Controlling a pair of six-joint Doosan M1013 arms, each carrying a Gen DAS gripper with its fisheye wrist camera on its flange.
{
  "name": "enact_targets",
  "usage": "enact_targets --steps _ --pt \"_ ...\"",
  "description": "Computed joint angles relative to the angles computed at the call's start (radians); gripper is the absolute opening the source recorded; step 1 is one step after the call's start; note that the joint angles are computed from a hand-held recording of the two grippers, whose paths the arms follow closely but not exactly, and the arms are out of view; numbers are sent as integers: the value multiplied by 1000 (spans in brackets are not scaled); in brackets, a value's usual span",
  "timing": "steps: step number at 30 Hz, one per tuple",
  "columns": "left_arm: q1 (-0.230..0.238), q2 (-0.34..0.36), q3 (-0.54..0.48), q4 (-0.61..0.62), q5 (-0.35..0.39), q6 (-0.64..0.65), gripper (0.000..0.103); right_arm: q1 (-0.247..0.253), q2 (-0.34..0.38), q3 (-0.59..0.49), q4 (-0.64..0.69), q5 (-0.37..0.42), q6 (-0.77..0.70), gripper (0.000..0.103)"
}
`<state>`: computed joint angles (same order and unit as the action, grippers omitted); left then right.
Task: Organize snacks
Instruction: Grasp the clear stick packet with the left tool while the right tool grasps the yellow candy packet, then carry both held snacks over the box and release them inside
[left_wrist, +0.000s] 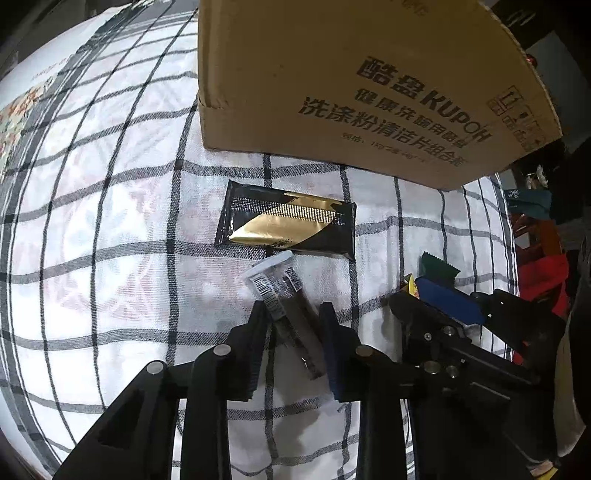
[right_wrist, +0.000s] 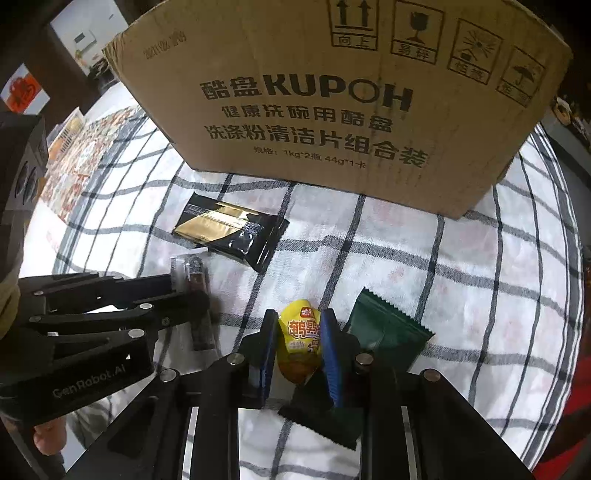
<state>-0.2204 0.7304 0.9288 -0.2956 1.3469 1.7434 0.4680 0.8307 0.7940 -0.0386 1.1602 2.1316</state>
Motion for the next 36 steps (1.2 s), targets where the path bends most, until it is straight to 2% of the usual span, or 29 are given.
enact_targets --steps 9,14,22,36 --pt "4 -30 43 -10 -33 56 22 7 -22 25 3 -30 7 24" --pt "6 -48 64 -34 -66 99 14 9 -29 37 7 -44 14 24" --pt "-2 -98 122 -56 -175 226 7 7 -61 83 2 -107 43 24" --pt "16 -158 179 -160 -274 346 5 16 -119 138 -50 -196 90 24"
